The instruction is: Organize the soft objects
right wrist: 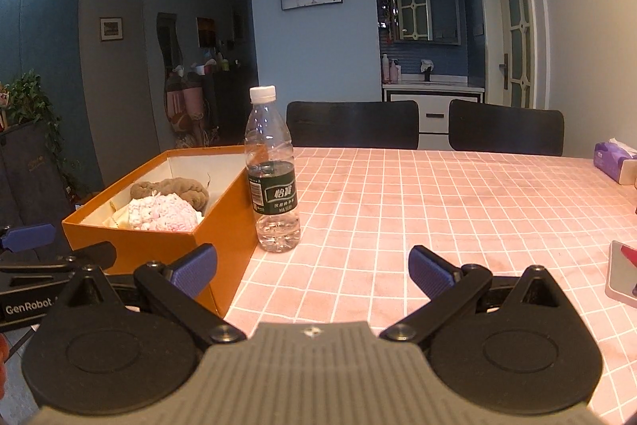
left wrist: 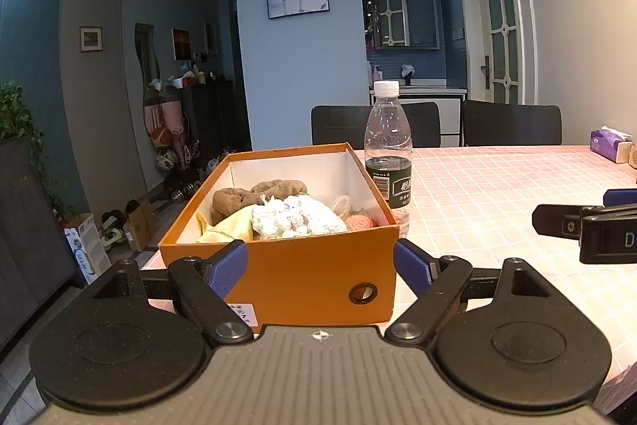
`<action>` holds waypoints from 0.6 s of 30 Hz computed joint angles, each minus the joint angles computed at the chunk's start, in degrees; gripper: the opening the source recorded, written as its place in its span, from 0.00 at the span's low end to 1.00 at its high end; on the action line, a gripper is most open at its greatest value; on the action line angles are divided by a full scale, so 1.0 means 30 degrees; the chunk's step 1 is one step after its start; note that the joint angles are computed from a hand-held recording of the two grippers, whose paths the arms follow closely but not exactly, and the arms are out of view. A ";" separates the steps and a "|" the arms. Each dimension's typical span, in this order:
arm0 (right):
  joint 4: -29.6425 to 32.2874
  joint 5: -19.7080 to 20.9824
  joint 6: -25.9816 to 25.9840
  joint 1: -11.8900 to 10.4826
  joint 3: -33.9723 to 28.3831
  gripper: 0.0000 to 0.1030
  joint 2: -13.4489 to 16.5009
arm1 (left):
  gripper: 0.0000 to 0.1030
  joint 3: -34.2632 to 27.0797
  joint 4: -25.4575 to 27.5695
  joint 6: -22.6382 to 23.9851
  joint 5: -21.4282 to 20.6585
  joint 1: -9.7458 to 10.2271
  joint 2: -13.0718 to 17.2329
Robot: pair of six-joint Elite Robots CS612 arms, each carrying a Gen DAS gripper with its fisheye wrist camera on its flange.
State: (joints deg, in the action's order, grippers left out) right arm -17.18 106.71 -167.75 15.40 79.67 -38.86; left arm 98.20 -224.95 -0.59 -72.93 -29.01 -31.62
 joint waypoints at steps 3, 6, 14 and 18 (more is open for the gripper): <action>0.0260 0.0142 0.0024 0.0019 -0.0140 0.97 0.0045 | 0.94 -0.0086 0.0167 -0.0130 -0.0108 0.0028 0.0015; 0.0312 0.0242 -0.0035 0.0027 -0.0186 0.97 0.0057 | 0.94 -0.0110 0.0152 -0.0166 -0.0170 0.0037 0.0038; 0.0754 0.0373 -0.0280 0.0073 -0.0569 0.97 0.0231 | 0.94 -0.0265 0.0311 -0.0339 -0.0266 0.0072 0.0083; 0.0978 0.0378 -0.0269 0.0062 -0.0741 0.97 0.0324 | 0.94 -0.0376 0.0507 -0.0419 -0.0349 0.0109 0.0091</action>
State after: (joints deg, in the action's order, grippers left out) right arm -14.24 107.84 -168.56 15.58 77.45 -37.89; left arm 97.07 -223.43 -1.85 -73.97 -28.68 -31.35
